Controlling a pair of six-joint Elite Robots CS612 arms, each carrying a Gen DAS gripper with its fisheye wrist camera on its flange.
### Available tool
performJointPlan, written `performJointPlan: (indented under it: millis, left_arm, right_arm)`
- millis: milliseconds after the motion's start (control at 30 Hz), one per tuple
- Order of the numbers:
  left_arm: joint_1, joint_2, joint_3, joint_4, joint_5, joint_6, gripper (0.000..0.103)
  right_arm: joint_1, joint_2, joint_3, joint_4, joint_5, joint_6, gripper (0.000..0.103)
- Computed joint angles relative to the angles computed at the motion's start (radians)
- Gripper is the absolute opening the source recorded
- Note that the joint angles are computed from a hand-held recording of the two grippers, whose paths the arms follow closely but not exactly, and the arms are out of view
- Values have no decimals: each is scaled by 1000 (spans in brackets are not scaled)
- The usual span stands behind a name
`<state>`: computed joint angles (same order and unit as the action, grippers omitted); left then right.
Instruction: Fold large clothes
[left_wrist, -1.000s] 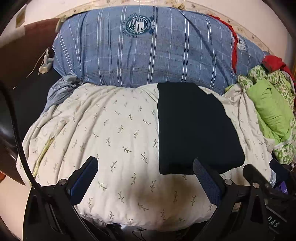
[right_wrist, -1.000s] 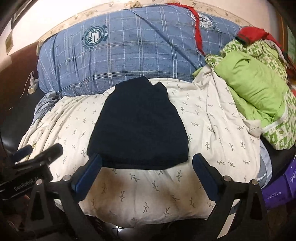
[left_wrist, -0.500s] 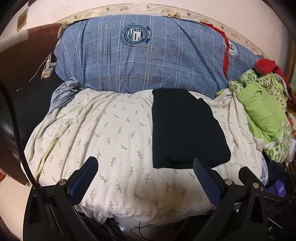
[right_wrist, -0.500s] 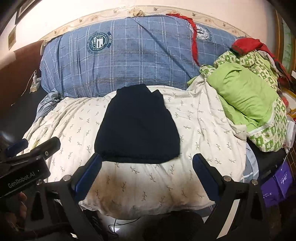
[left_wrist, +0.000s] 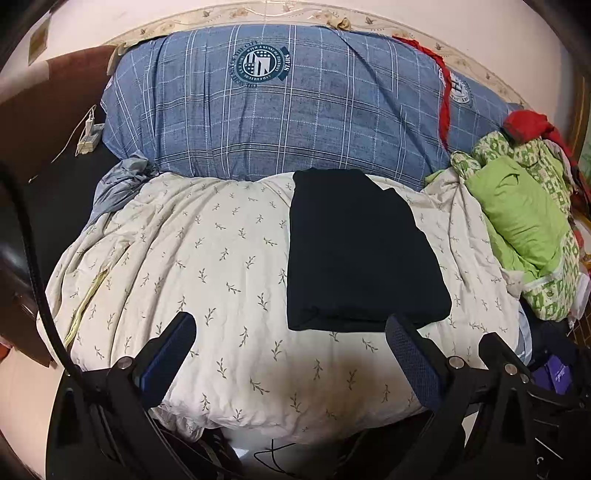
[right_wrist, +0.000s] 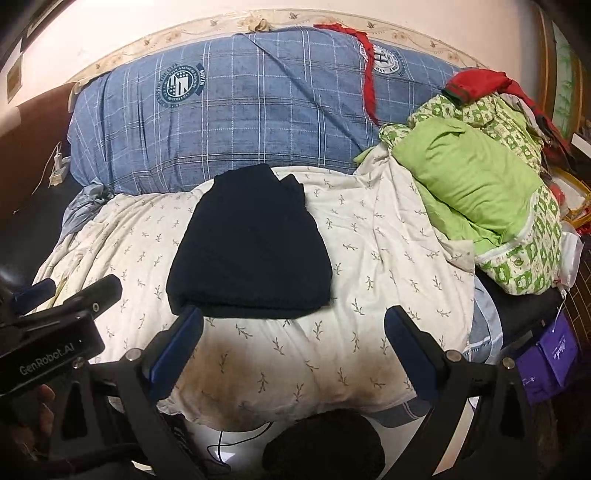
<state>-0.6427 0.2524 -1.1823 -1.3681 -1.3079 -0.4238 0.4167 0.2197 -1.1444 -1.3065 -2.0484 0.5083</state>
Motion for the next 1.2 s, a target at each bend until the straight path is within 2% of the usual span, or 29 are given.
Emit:
performJointPlan:
  millis: [367, 600, 1067, 1200]
  left_arm:
    - [-1, 1, -7, 27, 7, -18, 102]
    - [5, -6, 0, 49, -23, -31, 102]
    - [-10, -10, -3, 65, 45, 1, 102]
    - [-5, -9, -6, 67, 24, 5, 102]
  right_arm:
    - [-1, 6, -9, 0, 14, -3, 98]
    - [1, 4, -5, 2, 10, -4, 98]
    - [0, 6, -16, 14, 0, -9, 98]
    - [-1, 8, -21, 14, 4, -17, 98]
